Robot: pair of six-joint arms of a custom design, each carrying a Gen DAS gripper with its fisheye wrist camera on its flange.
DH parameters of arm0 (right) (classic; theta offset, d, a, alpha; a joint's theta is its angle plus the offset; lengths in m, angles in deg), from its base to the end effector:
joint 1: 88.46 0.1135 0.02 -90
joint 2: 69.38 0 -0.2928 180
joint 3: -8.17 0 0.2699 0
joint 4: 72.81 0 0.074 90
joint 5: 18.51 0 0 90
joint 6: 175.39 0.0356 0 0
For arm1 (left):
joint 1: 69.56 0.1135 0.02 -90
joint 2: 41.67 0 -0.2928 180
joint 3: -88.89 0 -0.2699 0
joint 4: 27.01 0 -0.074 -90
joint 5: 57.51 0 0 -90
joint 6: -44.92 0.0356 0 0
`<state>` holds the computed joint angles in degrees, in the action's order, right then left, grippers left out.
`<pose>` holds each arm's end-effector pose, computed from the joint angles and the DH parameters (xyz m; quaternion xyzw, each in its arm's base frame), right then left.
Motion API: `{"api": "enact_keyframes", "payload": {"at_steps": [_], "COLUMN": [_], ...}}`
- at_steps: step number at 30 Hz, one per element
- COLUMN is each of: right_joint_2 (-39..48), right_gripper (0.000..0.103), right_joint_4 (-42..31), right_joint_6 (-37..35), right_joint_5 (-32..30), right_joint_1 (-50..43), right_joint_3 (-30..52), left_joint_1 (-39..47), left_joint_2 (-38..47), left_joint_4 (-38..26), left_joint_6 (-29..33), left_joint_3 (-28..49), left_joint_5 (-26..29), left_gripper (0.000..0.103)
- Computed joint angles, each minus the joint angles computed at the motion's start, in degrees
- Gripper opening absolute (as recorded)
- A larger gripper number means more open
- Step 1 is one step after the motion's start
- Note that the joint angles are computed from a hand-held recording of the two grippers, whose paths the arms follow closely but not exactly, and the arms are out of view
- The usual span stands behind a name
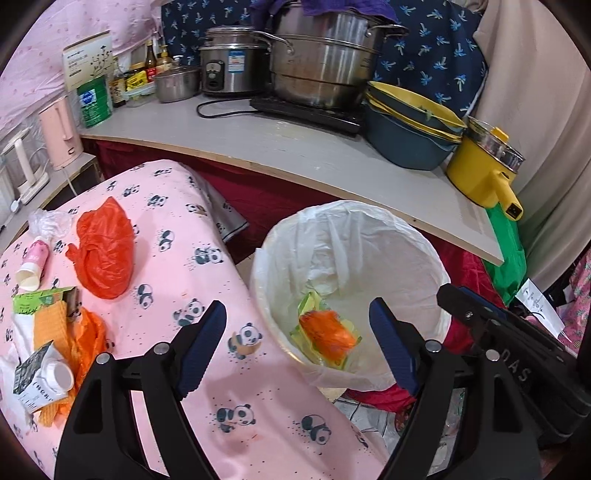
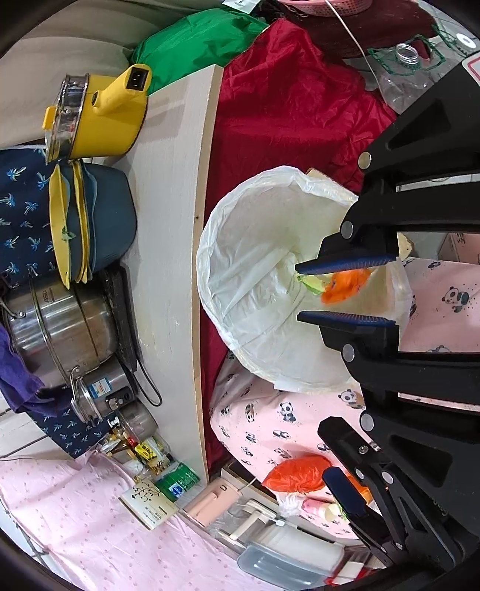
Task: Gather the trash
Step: 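Open the left gripper dropping the bag into the bin while the right drops the wrapper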
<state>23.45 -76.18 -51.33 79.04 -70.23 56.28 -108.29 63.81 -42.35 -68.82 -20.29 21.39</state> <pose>0.2857 0.0892 0.1347 0.1516 0.9197 0.1021 0.3474 0.3087 -0.2388 0.1587 0.0892 0.9316 -0.0988 0.3382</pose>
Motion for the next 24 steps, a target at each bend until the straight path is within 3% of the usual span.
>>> {"api": "enact_keyframes", "payload": {"at_steps": [14, 24], "right_joint_2": [-3.09, 0.02], "right_gripper": [0.039, 0.051], "right_joint_4": [-4.58, -7.57], "right_joint_6": [1.71, 2.66], "right_joint_5": [5.72, 9.84], "right_joint_1": [9.43, 18.74], "right_joint_3": [3.77, 9.89], "left_joint_1": [4.49, 13.30], "left_joint_2": [-11.90, -23.65], "left_joint_4": [1.43, 0.99], "left_joint_6": [-1.90, -1.94], "left_joint_3": [-11.08, -21.11], "left_joint_5": [-1.89, -1.34], "left_gripper": [0.076, 0.081]}}
